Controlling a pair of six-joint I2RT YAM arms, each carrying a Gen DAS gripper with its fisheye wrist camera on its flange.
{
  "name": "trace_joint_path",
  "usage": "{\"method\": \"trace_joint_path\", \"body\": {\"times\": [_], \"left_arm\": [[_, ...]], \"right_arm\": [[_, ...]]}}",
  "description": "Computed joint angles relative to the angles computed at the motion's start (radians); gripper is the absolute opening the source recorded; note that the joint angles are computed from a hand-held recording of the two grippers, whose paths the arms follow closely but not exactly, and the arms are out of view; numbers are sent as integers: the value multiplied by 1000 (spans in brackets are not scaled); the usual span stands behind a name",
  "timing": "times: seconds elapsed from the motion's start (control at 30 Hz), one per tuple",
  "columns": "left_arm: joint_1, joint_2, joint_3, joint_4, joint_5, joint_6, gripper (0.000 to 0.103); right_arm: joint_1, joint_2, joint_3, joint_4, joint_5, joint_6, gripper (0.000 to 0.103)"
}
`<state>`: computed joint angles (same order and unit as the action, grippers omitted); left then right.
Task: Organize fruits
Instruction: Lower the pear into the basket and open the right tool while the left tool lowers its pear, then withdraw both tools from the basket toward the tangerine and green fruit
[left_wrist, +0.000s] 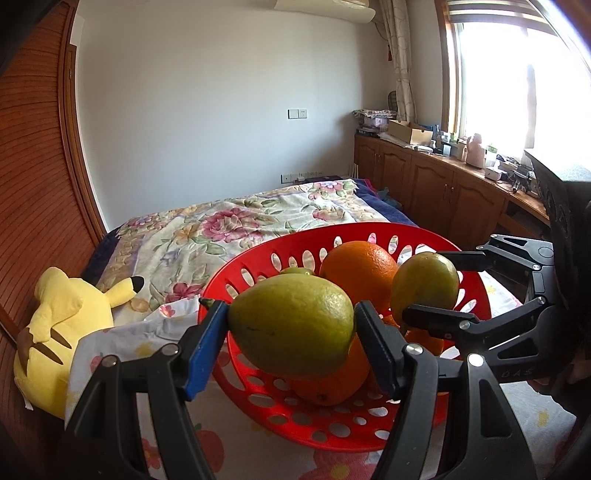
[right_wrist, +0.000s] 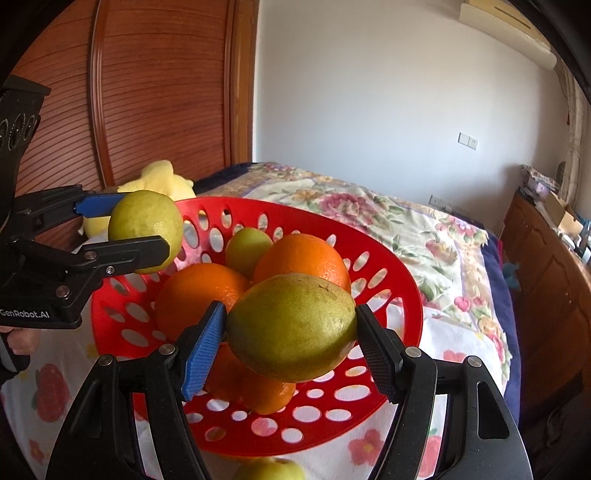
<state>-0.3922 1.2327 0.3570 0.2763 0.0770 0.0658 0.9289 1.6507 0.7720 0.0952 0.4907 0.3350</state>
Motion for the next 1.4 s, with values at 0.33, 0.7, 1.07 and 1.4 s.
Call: {"method": "trace_joint_path", "body": {"times": [0.33, 0.7, 1.07, 1.4], "left_arm": [[9, 62, 17, 32, -5, 5, 69], [9, 142, 57, 47, -35, -1, 70], [8, 144, 56, 47, -47, -9, 70], [-9, 116, 48, 25, -77, -18, 70]], "right_arm": [[1, 11, -5, 7, 9, 13, 73], [21, -57, -71, 23, 32, 45, 74], [67, -94, -110, 21, 63, 72, 75], [99, -113, -121, 7, 92, 108, 75]]}}
